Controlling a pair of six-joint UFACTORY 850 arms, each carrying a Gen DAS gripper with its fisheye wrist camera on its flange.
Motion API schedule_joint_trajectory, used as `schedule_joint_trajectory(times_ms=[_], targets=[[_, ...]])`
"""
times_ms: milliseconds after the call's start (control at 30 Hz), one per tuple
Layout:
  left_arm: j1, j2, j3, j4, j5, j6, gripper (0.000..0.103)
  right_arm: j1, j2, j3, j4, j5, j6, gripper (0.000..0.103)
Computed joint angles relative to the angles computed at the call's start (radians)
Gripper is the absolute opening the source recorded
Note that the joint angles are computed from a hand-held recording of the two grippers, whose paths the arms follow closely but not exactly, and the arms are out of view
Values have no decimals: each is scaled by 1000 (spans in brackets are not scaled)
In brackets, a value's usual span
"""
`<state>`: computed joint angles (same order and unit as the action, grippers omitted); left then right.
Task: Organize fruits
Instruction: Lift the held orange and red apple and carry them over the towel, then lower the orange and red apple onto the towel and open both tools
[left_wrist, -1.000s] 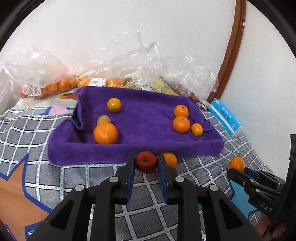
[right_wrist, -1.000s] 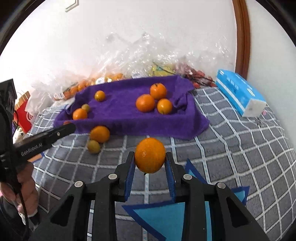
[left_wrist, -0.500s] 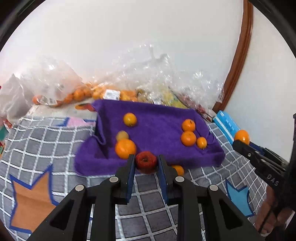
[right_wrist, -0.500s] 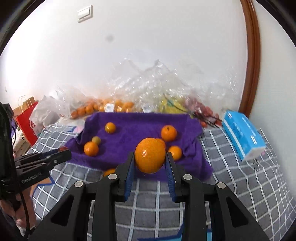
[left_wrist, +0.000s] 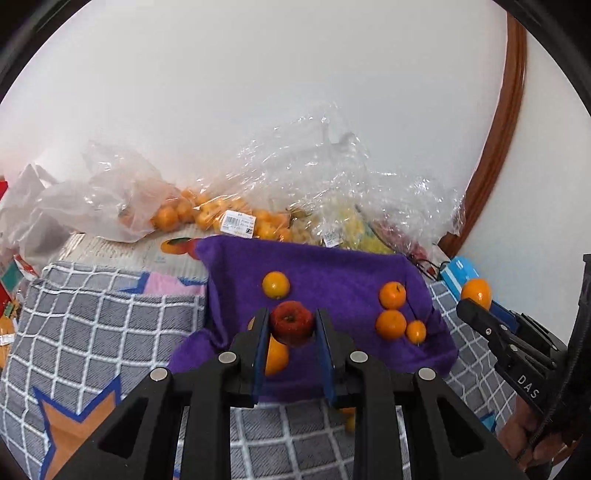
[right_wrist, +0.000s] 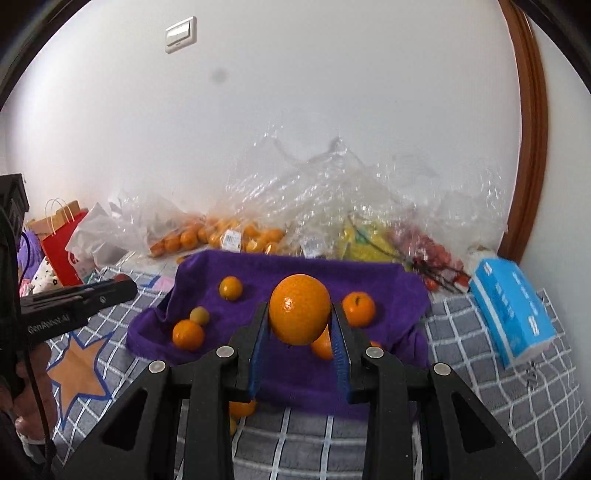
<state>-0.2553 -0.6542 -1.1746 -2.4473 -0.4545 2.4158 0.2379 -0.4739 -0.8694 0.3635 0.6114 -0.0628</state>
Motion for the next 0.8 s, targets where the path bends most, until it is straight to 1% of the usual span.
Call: schedule_joint_trajectory(times_ms=[133,233,367,500,633,800], targets=[[-19,-31,-43,-46,6,37,23,-20,-12,-23,-42,8,31,32],[-30,-55,-66,-84,-2,85,23,-43,-48,-39,-86,0,86,32],[-29,-93,-93,-77,-8,77,23,-79,-104,-71,-163,-57,172,32],[-17,-126,-123,-26,-3,7,23,-113,-141,-94,-313,-116,310,32],[-11,-143,-134,-19,-11,-6,23,-114,-173,-127,-346,-177,327,32],[-6,-162,-145,6,-27,-35,23,-123,-203,-158,-499,-228,464,32]])
